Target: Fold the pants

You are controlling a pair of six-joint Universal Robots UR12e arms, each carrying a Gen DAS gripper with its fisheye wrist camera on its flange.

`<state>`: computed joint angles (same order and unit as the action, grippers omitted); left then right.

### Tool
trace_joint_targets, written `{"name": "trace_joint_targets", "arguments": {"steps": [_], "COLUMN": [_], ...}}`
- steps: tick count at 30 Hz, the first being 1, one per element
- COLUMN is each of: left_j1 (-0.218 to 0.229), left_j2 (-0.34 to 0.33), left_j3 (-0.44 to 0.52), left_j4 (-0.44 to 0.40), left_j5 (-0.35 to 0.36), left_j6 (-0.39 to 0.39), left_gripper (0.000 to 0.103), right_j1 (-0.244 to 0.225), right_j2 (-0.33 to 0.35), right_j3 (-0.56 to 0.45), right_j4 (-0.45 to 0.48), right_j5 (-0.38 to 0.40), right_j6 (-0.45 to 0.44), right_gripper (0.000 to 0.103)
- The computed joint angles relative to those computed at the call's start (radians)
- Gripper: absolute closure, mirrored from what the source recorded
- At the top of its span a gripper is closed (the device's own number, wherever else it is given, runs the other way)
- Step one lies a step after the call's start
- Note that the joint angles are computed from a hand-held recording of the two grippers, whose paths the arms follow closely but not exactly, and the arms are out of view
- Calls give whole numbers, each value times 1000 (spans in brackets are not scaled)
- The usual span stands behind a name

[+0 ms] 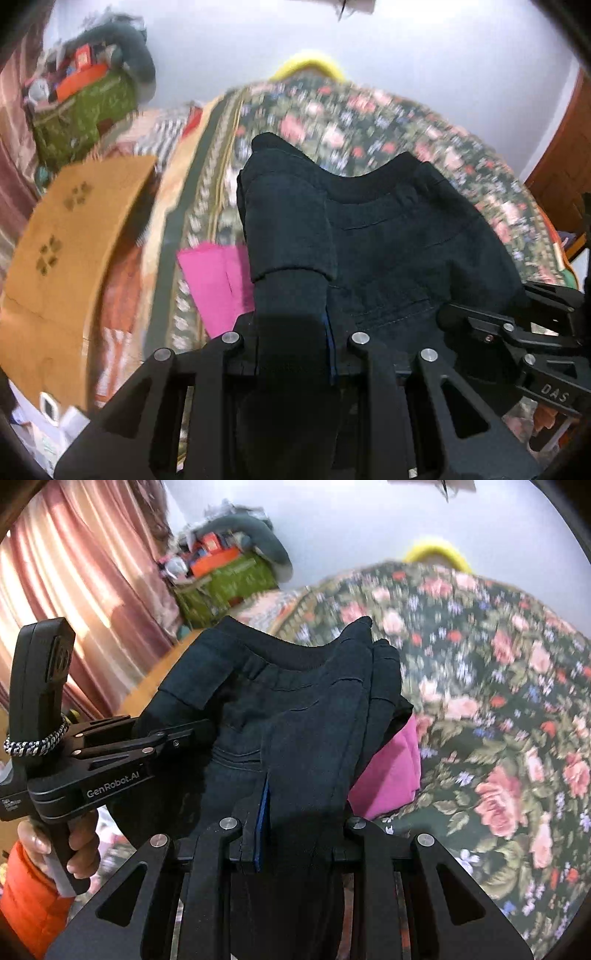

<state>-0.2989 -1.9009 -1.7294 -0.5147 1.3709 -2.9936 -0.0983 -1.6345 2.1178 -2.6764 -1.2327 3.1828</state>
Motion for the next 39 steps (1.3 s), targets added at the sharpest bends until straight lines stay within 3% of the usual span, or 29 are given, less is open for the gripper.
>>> {"name": "trace_joint_targets", "arguments": {"steps": [3,6,10,17,21,27,32,39], "left_j1": [2,-4,-6,-10,-11,0,8,25], "left_j2": [-35,-48,-34,34,113,296,457,659], "left_j3": [11,0,-22,-62,-108,-214,-303,-431], "left_j4": [-31,-22,-1,-19,2,119,232,375], "left_j5": [4,34,55,120,131,68,19,-23], "left_j6": [-7,-4,3,23,35,29,31,0], "left_gripper": [78,67,58,57,57,57,57,57], "right_j1": [6,4,4,6,8,33,99,234], "right_j2": [15,11,-22,-121,-202,-344,-446,-558], "right_j3": [-1,9,27,72,101,121,125,139], "right_j4": [31,44,51,42,4,-70,-153,-232], "right_j5": [-32,-50,-68,-120,-128,-134,-192,-321], "right_j6": [-10,-18,-22,-20,-13,9,18,26], "right_gripper": [81,78,74,73,73,73,73,73]}}
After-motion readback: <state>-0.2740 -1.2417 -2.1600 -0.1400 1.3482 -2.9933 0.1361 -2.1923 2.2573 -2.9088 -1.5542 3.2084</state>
